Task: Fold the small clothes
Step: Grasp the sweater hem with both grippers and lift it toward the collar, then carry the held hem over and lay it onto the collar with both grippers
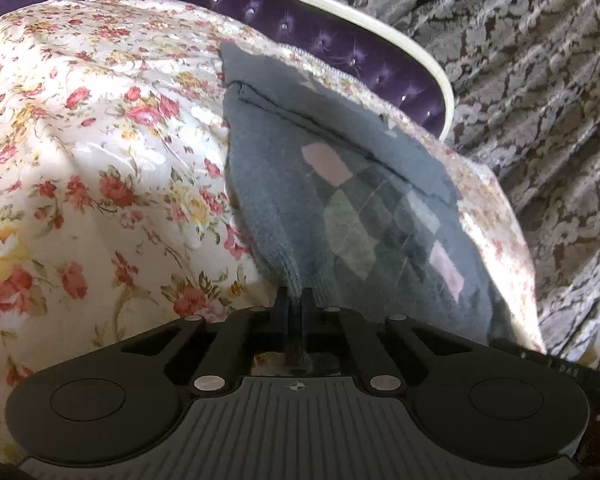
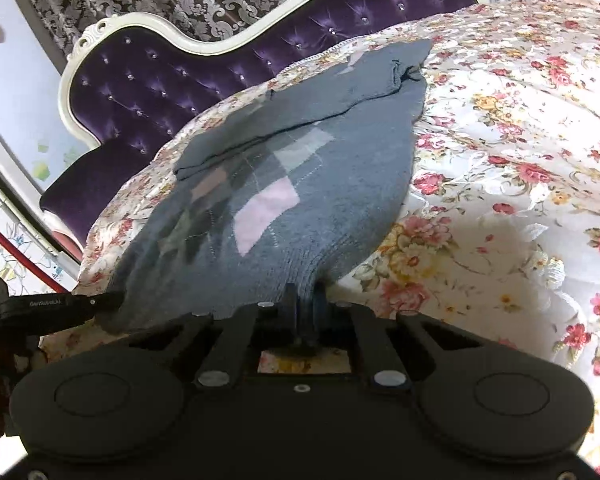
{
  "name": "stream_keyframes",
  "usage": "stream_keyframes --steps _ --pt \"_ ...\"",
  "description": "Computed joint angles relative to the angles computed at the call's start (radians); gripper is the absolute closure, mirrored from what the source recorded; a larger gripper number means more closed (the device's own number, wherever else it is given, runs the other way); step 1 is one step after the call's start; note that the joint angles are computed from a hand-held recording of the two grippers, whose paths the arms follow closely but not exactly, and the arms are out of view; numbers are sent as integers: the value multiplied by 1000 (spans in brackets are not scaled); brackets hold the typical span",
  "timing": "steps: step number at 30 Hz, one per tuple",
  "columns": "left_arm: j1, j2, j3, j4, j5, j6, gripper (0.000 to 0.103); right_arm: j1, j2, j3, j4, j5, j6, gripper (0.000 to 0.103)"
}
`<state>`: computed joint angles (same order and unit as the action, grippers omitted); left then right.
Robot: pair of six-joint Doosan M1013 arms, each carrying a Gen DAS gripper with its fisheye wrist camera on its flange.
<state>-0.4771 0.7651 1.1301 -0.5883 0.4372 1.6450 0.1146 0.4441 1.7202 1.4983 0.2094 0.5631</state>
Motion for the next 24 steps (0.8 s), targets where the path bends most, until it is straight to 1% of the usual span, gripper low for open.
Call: stream_keyframes --steps 5,7,10,13,16,19,21,24 --pt "9 -7 0 -141 -39 96 98 -12 -6 6 274 35 -226 91" --pt "10 -5 -13 -164 -48 117 98 -18 -6 3 384 55 -315 91" --pt "10 1 -38 -189 -58 149 98 -23 -5 -12 468 70 -391 91" --pt "11 16 -77 -223 -65 192 98 -31 1 -36 524 89 -448 91" --pt "12 39 -134 -238 -64 213 98 -41 15 -70 571 111 -494 91" --pt "17 74 -215 -236 -50 213 98 -53 36 -119 599 124 -523 91" --pt "22 105 -281 -230 -44 205 98 -63 53 -153 632 136 -557 91" --pt "29 173 -418 -185 -22 154 98 -76 87 -215 675 136 -600 91"
